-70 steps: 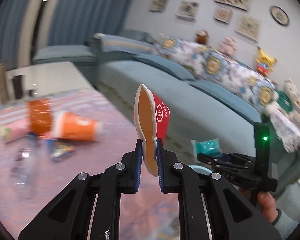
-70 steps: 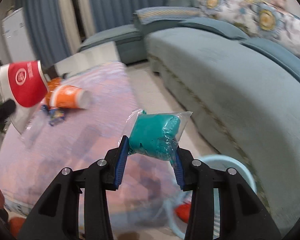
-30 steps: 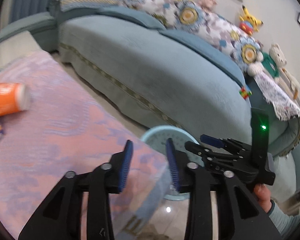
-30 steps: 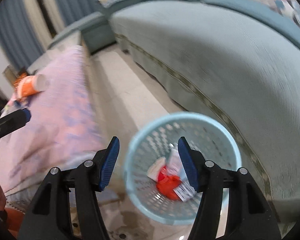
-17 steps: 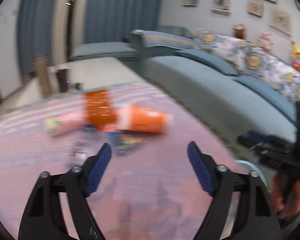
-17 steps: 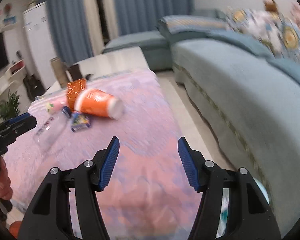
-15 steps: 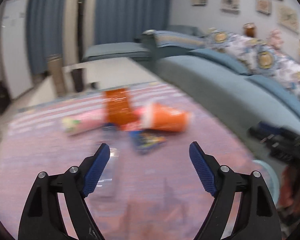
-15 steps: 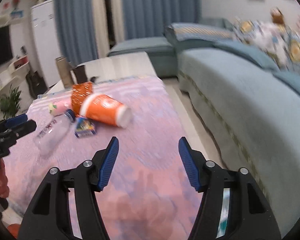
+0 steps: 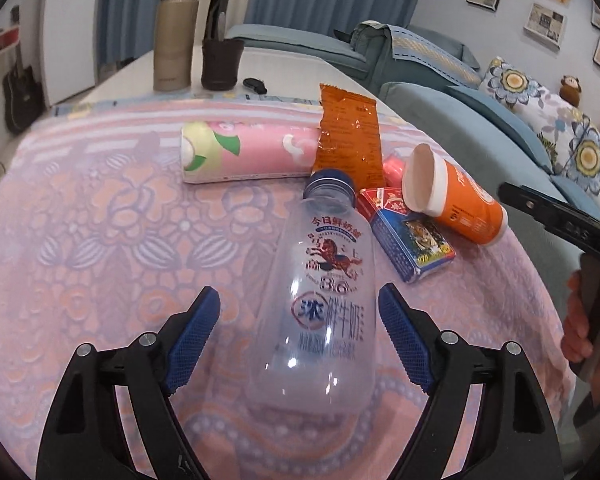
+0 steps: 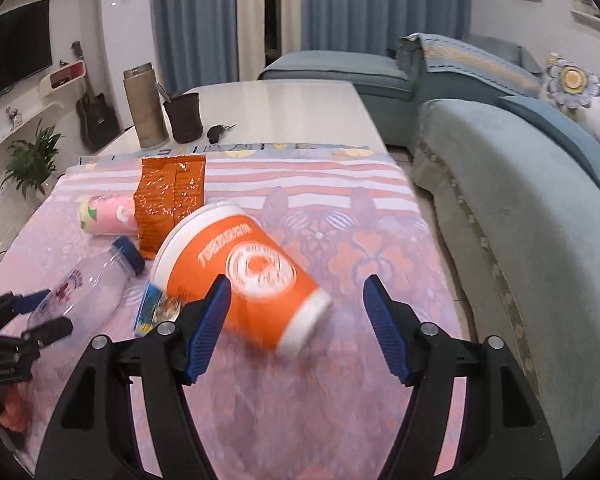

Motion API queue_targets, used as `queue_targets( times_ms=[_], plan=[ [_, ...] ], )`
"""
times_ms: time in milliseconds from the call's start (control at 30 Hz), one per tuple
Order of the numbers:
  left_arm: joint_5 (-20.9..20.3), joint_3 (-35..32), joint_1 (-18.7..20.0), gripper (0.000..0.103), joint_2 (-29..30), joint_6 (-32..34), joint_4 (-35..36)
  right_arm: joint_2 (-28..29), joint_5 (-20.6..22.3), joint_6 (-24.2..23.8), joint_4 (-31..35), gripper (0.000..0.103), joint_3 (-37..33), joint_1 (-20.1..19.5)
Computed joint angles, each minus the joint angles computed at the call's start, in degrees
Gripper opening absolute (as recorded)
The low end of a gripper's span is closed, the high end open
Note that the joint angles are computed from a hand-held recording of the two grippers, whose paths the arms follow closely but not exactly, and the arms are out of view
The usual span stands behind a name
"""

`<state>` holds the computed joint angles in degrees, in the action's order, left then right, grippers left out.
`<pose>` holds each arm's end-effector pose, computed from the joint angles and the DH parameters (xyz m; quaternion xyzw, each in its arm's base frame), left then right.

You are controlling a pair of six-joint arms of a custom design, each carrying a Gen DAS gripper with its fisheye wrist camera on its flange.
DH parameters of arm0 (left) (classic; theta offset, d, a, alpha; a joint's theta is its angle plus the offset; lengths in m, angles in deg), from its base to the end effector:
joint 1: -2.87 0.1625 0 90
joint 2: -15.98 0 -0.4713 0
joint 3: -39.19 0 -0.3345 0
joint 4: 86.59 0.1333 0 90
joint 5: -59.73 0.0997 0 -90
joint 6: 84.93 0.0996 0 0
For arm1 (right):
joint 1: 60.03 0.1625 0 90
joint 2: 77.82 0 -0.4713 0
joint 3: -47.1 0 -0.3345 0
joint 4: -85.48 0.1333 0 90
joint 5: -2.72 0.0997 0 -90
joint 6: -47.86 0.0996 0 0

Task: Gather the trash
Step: 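Move both tools back over the table toward the plastic bottle, then grasp the clear milk bottle with the left tool while the right tool grasps the orange soymilk cup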

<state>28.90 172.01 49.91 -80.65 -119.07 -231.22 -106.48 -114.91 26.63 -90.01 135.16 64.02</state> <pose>-0.0622 -0.3879 0.4163 -0.0129 0.8619 -0.4127 0.2943 0.4709 -0.5413 0.0652 0.3911 -0.8631 0.2438 0.2067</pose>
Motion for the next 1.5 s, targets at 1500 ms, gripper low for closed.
queue_targets(
  times_ms=[1500],
  plan=[
    [-2.0,4.5,-1.7,0.053,-0.2,4.7,-11.3,-2.8,11.9,8.0,4.3,0.058,6.2,-2.3]
  ],
)
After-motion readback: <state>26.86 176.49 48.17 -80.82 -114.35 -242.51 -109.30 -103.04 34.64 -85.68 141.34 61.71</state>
